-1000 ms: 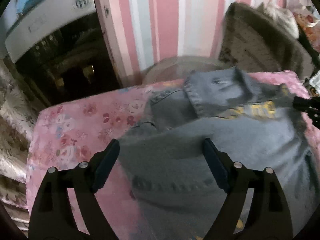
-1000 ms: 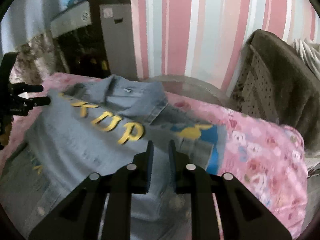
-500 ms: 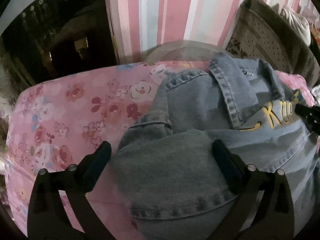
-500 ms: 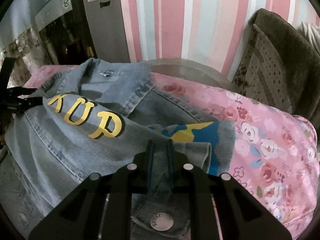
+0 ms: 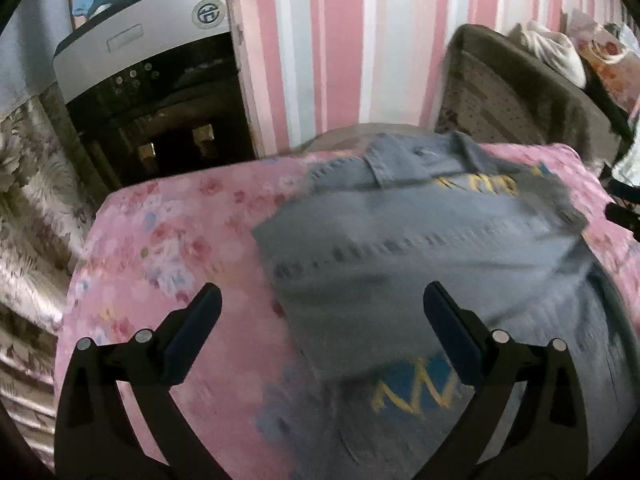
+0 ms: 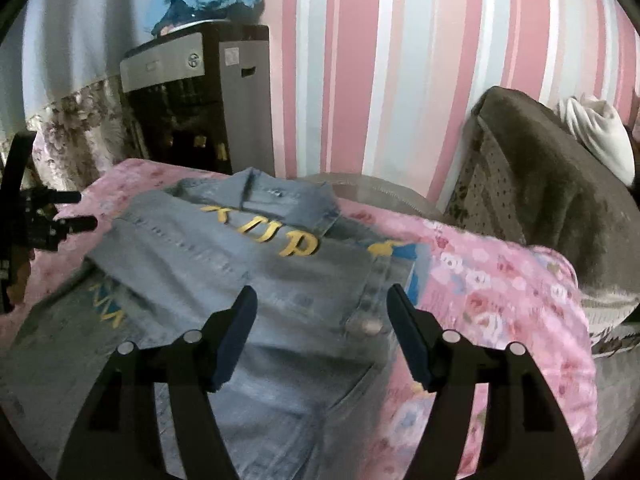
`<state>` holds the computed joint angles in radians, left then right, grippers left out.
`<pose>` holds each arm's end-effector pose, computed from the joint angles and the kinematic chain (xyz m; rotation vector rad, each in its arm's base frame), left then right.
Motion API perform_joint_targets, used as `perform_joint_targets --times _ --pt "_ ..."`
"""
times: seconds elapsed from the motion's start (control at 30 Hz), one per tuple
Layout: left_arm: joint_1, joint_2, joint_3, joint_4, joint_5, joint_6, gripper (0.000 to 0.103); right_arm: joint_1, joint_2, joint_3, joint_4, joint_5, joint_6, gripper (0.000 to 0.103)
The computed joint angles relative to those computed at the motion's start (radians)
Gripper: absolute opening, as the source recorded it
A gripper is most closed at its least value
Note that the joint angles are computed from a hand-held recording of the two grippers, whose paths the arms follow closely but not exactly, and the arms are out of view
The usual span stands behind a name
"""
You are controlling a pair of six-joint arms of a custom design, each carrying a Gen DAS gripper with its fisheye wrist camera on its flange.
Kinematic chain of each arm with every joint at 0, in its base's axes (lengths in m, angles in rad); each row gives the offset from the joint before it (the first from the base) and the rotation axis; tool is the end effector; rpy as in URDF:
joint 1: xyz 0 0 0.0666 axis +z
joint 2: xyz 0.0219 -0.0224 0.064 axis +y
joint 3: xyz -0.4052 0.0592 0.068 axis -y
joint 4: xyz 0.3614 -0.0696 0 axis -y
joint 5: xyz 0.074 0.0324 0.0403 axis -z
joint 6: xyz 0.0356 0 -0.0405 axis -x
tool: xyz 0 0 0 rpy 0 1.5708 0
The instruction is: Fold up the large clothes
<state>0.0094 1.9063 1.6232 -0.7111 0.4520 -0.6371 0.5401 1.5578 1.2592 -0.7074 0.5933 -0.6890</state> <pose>0.6243 -0.0101 0.3009 0.9125 2.2719 -0.3024 0.4266 0.2321 0.3428 0.3819 2.3238 -0.1934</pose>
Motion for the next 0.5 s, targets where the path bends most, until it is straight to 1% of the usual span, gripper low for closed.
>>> perform_joint_targets --times 0.1,0.17,0.2,0.23,0.3,0.37,0.43,0.5 --pt "0.007 -0.054 -0.099 0.030 0.005 -0.019 0.100 0.038 -0.004 -0.020 -0.004 0.026 -0.051 0.068" --pt "0.014 -0.085 -0.164 0.079 -0.002 -0.029 0.100 0.059 -0.012 -0.039 -0.002 0.023 -0.088 0.068" --pt "0.018 -0.099 -0.193 0.104 -0.015 -0.032 0.100 0.075 -0.019 -0.052 -0.008 0.028 -0.131 0.069" --pt "0.023 -0.107 -0.209 0.111 -0.016 -0.035 0.100 0.083 -0.022 -0.062 -0.013 0.029 -0.161 0.070" --pt "0.044 -0.118 -0.230 0.098 0.002 -0.053 0.100 0.113 -0.032 -0.083 -0.024 0.034 -0.226 0.071" --pt "0.061 -0.131 -0.258 0.107 0.001 -0.065 0.100 0.146 -0.036 -0.094 -0.041 0.054 -0.268 0.074" --pt "0.078 -0.142 -0.281 0.118 -0.001 -0.071 0.100 0.184 -0.033 -0.095 -0.079 0.077 -0.324 0.075" --pt "0.098 -0.146 -0.291 0.098 0.010 -0.081 0.100 0.213 -0.029 -0.089 -0.119 0.063 -0.379 0.075"
